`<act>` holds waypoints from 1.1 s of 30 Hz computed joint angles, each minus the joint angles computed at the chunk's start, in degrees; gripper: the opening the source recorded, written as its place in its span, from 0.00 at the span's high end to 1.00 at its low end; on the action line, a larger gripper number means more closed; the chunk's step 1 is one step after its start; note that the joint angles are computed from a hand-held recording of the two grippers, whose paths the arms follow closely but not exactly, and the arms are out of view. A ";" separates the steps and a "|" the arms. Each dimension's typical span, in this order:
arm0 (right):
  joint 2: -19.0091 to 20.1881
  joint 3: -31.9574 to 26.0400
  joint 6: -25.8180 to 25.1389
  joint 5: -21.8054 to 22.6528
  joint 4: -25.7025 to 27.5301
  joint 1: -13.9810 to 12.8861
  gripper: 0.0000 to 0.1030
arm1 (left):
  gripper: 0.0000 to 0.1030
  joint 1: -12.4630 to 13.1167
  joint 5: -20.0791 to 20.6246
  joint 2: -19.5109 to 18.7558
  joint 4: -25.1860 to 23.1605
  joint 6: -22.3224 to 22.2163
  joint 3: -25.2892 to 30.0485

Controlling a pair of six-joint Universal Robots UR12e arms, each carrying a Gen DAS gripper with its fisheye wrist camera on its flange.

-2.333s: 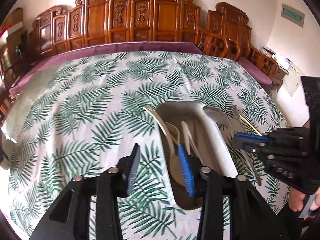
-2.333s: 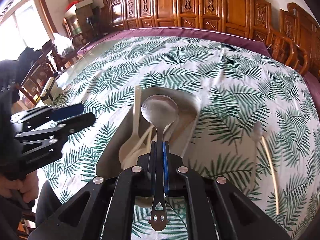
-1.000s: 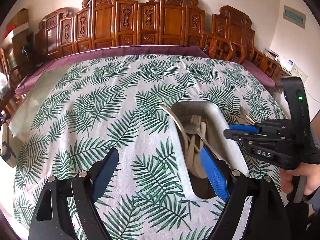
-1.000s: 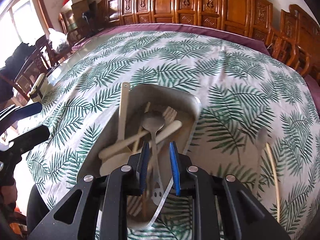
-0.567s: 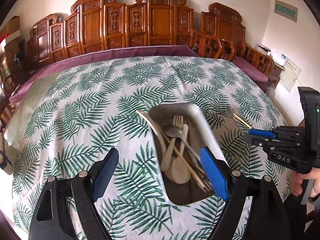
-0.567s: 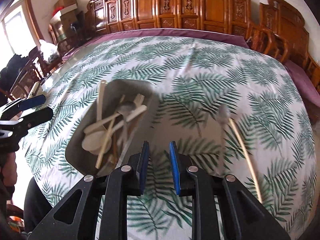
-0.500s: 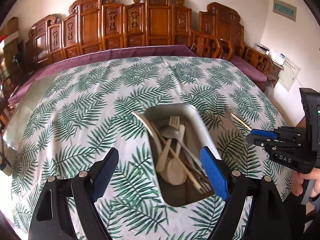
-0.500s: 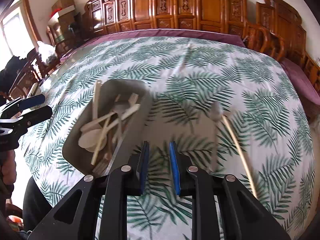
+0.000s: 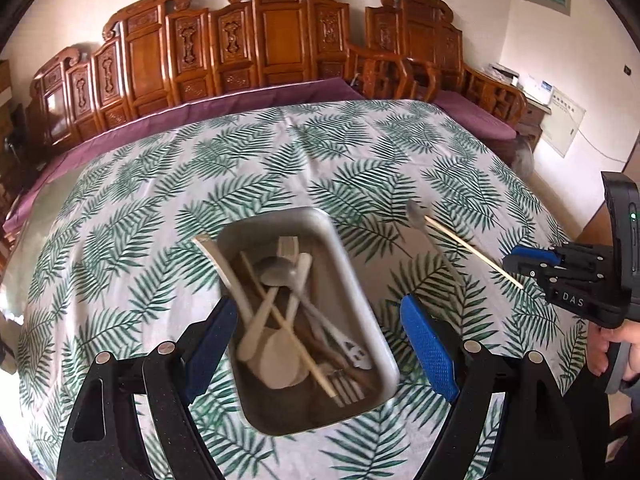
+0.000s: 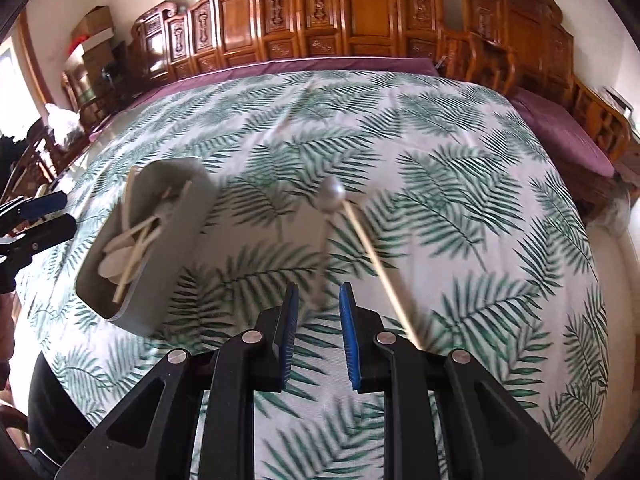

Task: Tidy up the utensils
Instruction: 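Move the open right tool to the wooden chopstick and close on it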

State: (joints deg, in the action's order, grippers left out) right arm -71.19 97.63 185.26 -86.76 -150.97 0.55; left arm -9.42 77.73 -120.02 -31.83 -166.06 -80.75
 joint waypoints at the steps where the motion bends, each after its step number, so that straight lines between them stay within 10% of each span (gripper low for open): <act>1: -0.11 0.30 0.03 -0.01 -0.01 -0.37 0.78 | 0.22 -0.22 -0.01 -0.13 -0.18 0.07 0.16; 29: 6.73 -5.79 -12.94 0.23 7.10 -2.31 0.73 | 0.22 -5.21 0.57 -5.83 -8.16 4.14 7.17; 33: 6.67 -6.35 -13.83 0.21 8.96 -2.37 0.94 | 0.22 -5.48 0.88 -6.33 -9.10 4.01 7.67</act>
State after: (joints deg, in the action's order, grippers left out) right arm -64.52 91.29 171.42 -86.55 -142.01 -1.82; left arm -14.90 78.61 -126.35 -40.94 -162.05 -73.08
